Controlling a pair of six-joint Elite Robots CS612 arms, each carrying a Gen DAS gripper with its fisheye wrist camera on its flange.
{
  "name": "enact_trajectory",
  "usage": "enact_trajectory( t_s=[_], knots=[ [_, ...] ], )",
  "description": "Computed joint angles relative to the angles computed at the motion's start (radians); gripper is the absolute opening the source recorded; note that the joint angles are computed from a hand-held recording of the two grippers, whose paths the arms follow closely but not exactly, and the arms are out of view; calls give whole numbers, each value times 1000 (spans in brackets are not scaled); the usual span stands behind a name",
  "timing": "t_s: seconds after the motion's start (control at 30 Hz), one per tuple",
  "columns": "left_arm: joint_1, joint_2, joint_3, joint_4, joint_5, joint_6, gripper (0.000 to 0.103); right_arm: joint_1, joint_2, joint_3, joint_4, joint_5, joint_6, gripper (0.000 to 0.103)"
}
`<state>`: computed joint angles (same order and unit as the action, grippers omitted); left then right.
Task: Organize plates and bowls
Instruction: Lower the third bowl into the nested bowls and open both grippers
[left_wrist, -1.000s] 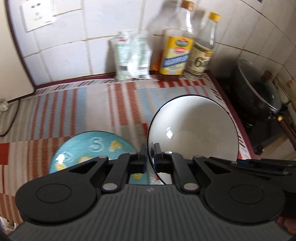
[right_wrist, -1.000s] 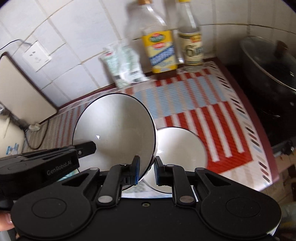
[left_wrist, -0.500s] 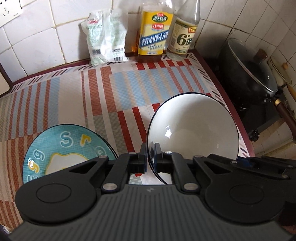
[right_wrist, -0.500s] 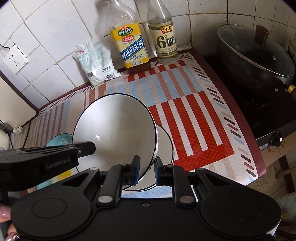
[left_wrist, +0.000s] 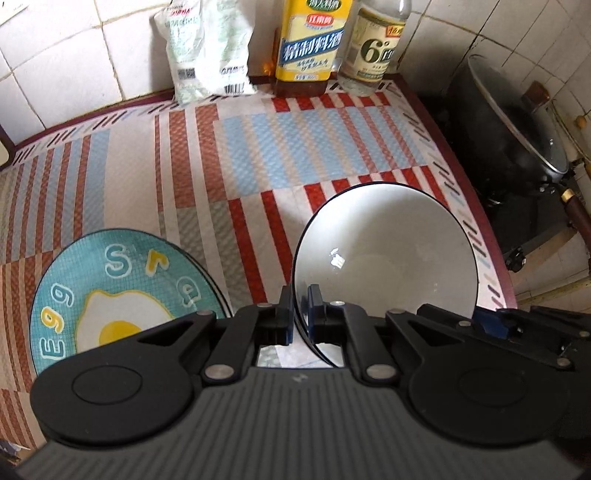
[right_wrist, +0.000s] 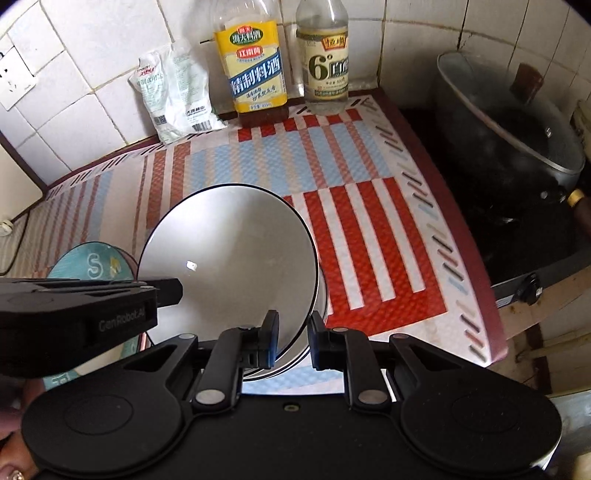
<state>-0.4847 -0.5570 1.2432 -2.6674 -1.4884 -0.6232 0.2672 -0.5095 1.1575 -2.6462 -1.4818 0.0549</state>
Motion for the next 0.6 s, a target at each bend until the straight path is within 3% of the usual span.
enact_trajectory(
  t_s=[0.2, 0.43, 0.6],
  knots=[
    [0, 11, -30, 56, 1, 31, 7, 3, 5, 1, -30, -17, 0, 21],
    [10, 15, -45, 91, -38, -3, 7, 15, 8, 12, -63, -72, -56, 29],
    [6, 22, -50, 90, -17, 1, 7, -1, 6, 25, -84, -15, -9, 29]
  ],
)
